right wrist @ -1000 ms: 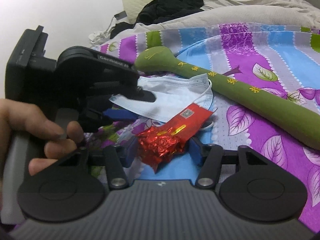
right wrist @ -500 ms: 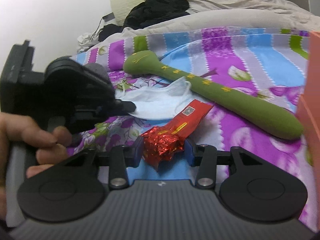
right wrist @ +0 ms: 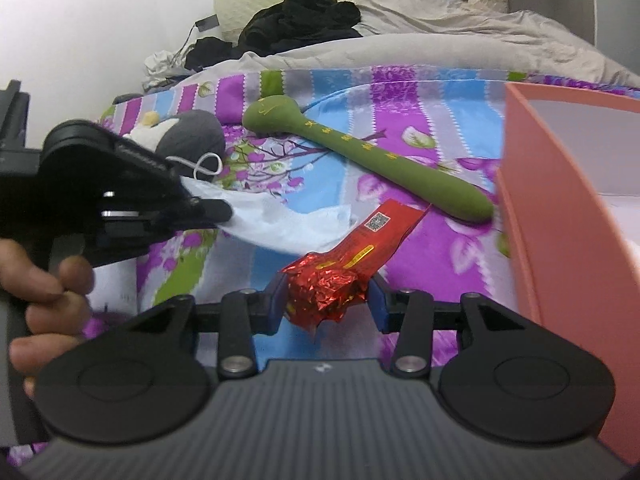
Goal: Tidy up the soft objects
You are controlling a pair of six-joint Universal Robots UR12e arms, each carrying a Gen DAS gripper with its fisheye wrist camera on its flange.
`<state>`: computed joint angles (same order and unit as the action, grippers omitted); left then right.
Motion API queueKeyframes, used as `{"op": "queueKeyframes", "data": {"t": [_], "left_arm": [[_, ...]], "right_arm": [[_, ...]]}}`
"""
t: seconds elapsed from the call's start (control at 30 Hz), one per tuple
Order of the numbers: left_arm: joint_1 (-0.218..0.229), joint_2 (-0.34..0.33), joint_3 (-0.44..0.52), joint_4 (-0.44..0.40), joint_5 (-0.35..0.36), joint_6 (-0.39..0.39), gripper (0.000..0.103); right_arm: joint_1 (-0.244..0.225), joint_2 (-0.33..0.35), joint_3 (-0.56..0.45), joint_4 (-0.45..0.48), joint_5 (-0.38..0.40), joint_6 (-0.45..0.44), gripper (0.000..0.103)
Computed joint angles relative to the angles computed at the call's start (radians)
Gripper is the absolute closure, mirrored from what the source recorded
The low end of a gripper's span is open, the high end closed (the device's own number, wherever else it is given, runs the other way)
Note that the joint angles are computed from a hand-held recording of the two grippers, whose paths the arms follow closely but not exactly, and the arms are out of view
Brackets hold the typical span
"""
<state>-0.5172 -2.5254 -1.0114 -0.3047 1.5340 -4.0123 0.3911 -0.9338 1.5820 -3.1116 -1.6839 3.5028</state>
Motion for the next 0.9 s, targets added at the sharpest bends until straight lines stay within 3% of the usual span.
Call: {"op": "queueKeyframes", "data": {"t": [0.37, 0.73, 0.9], "left_arm": [[-0.028, 0.14, -0.234, 0.062, 0.006, -0.035, 0.102], [-0.054, 0.248, -0.397, 0.048, 0.028, 0.033, 0.102], [-0.057, 0.28, -0.452, 0.029, 0.071, 0.064, 0.102]], "right_arm": [[0.025, -0.095, 0.106, -0.015, -0.035, 0.003, 0.057], [0.059, -0.138, 0.152, 0.013, -0.016, -0.047, 0.057], [0.066, -0.139, 0.162, 0.046, -0.023, -0.046, 0.057]]}}
